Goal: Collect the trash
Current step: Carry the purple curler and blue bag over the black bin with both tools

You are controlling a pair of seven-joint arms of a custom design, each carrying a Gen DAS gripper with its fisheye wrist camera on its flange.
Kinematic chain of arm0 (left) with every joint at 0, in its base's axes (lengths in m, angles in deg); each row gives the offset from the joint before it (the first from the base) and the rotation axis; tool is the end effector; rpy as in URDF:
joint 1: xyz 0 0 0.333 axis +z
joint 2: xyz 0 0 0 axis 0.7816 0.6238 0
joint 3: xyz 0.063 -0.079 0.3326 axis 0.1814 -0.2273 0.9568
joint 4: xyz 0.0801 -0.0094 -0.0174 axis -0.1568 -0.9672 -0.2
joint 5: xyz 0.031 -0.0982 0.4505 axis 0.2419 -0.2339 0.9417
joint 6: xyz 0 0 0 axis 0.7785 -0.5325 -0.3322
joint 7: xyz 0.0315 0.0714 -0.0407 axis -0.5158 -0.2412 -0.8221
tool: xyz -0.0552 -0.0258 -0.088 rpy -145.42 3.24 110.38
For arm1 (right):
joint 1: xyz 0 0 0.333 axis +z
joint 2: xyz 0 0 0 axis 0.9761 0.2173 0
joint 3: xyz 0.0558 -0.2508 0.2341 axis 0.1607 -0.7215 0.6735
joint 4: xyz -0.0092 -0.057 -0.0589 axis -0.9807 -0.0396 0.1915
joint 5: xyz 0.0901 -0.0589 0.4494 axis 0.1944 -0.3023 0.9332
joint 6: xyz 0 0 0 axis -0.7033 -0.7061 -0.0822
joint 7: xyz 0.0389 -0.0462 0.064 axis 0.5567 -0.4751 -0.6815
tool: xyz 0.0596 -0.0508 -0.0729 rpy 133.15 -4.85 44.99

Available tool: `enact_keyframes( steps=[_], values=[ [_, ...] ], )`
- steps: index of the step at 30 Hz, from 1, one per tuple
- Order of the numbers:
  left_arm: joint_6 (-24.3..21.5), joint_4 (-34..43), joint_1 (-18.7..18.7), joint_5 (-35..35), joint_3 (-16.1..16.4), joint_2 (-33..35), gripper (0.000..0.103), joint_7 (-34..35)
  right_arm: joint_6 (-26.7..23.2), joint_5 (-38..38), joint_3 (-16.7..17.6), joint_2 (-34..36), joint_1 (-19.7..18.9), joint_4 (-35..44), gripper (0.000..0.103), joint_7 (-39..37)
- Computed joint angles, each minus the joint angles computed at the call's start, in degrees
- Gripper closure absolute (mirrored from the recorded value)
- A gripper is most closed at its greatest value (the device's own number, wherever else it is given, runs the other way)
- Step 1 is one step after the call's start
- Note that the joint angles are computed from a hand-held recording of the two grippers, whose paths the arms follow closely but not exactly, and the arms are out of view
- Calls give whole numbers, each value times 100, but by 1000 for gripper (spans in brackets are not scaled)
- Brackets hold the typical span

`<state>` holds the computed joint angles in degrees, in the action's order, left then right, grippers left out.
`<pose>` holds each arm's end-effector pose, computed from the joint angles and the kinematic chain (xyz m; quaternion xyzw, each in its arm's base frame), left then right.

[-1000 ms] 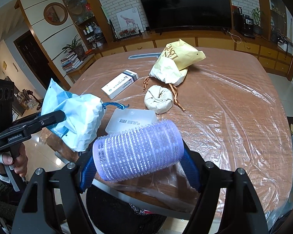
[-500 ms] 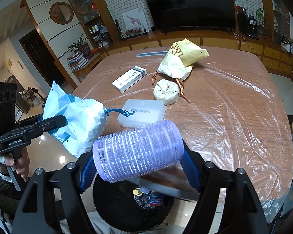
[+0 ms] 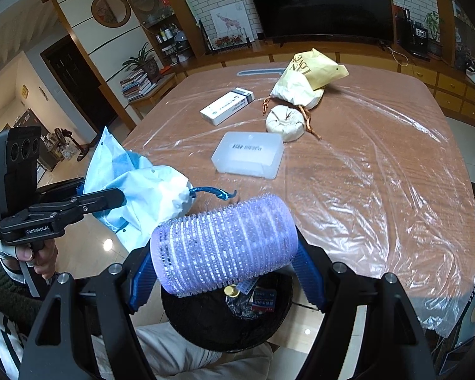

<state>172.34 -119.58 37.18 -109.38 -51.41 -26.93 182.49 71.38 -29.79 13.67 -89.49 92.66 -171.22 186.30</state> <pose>0.5522 -0.2305 0.5300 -0.4153 0.8290 -0.3746 0.0040 0.4148 0.1016 0.6130 -0.6587 0.6684 -0.0801 0.3362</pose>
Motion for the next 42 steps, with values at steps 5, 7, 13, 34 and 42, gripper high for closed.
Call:
enact_keyframes(
  steps=[5, 7, 13, 34, 42],
  values=[
    [-116, -98, -31, 52, -5, -104, 58, 42, -130, 67, -24, -102, 66, -70, 29, -46],
    [-168, -143, -48, 66, 1, -147, 58, 59, -166, 92, -22, -117, 85, -81, 29, -64],
    [-366, -288, -92, 133, 26, -265, 58, 78, -336, 212, -30, -227, 158, -173, 29, -83],
    [-558, -664, -126, 573, 1, -362, 58, -109, -619, 331, 50, -290, 250, -334, 29, -69],
    [-406, -740, -135, 811, -53, -283, 58, -214, -665, 259, 99, -150, 264, -350, 29, -82]
  ],
)
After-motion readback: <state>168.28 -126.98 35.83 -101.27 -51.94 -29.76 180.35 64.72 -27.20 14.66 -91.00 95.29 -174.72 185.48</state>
